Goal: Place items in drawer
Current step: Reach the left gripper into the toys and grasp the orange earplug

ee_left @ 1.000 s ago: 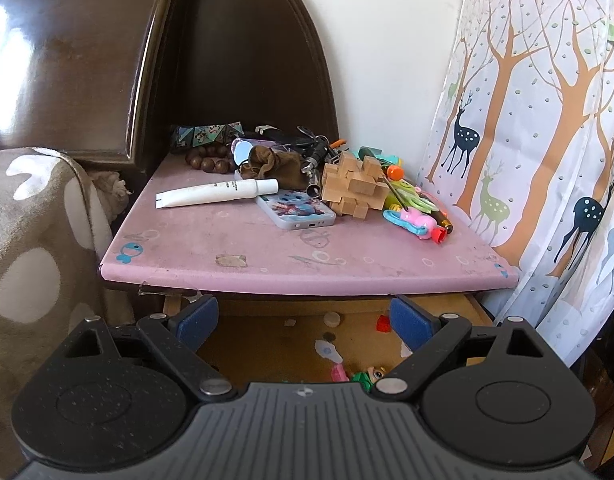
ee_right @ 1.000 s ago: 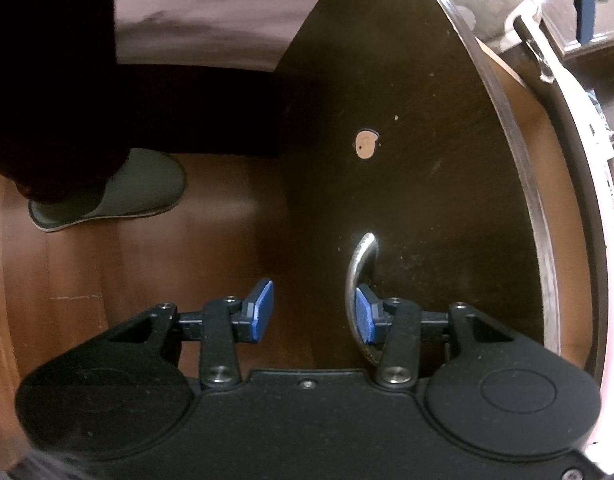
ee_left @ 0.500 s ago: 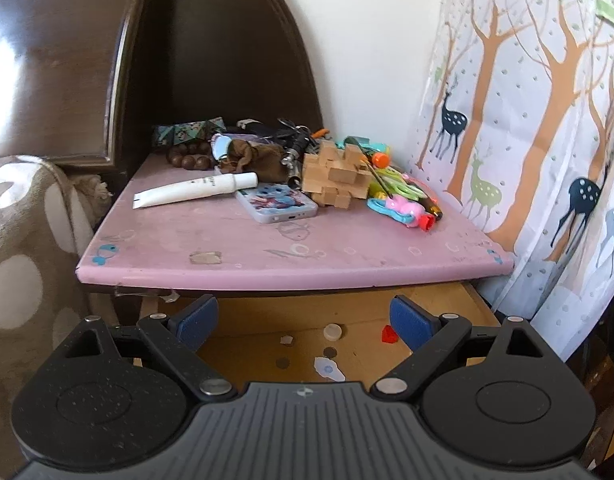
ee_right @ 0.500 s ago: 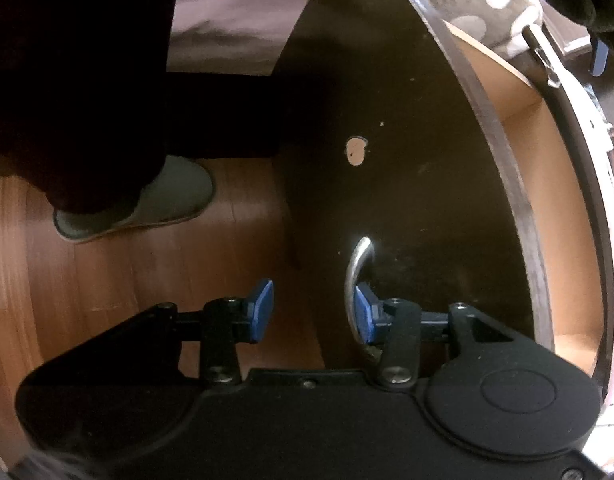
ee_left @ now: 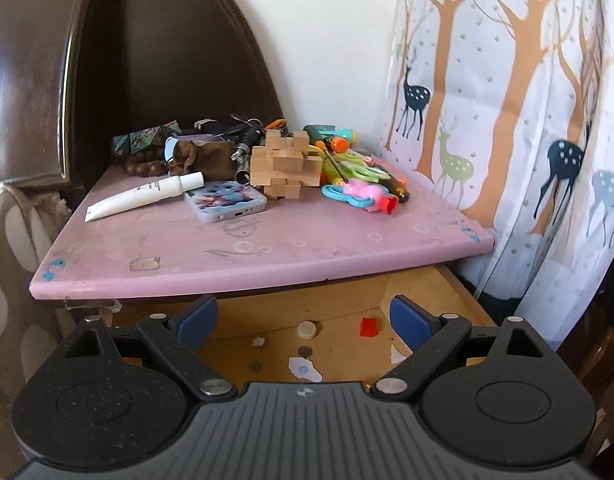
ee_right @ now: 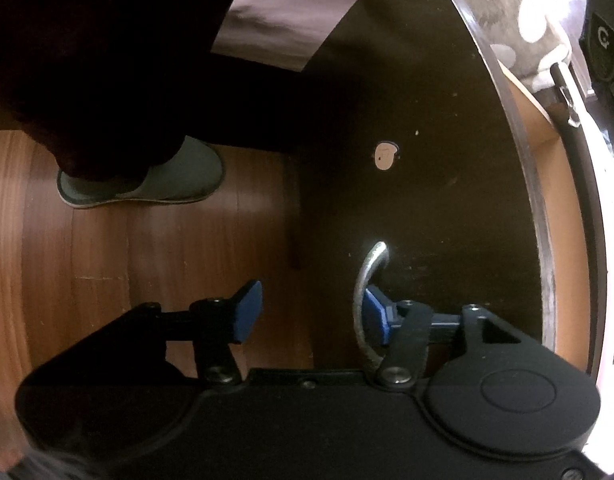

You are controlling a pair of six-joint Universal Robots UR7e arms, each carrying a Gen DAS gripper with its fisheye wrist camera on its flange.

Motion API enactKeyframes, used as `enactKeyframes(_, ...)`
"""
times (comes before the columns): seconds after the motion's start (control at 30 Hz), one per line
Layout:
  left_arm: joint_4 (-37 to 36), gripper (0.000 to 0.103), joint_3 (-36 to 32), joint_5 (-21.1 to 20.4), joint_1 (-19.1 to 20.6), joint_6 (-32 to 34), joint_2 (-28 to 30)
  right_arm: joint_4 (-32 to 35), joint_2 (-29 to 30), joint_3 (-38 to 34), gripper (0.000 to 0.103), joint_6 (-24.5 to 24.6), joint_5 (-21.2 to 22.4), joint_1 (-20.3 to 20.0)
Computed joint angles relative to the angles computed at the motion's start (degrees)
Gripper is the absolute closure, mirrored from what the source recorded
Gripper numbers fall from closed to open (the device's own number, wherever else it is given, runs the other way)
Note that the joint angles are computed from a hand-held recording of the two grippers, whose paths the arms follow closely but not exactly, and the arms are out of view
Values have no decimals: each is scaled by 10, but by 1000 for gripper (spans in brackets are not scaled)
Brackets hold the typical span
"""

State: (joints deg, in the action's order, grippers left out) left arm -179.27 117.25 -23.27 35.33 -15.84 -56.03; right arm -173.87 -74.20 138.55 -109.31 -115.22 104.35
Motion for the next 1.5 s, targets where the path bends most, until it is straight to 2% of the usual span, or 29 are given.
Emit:
enactKeyframes(0.1,11,9,-6,15,-8,-19,5,-11,0,8,28,-11,2,-5)
enactKeyframes(0.3,82,9,-42,41,-20,-97,26,-4,5,4,28,5,-11,5)
enactKeyframes(0.43,139,12,-98,28,-12,-94,53,4,4,0,28,8,-17,10)
enactKeyframes(0.5,154,20,-143,21,-6,-58,77,5,4,0,26,7,-18,11)
enactKeyframes(0.67,107,27,-263,-14,13,108,153,1,6,2,24,-1,-23,12)
enactKeyframes(0.8,109,48,-372,-45,37,220,215,3,9,0,22,-3,-26,14)
enactKeyframes(0.83,114,50,-399,-47,43,252,231,4,9,0,21,-3,-27,14)
enactKeyframes(0.9,145,63,-448,-50,56,291,258,0,9,2,17,-19,-24,10)
enactKeyframes(0.97,187,70,-495,-50,69,310,281,-8,10,6,11,-42,-19,4)
enactKeyframes(1.0,207,70,-518,-49,76,318,293,-12,10,9,8,-56,-17,1)
enactKeyframes(1.3,320,72,-668,-46,111,334,367,-8,10,8,8,-65,-13,-1)
enactKeyframes(1.5,380,76,-722,-51,124,307,388,-4,8,6,8,-77,-6,-6)
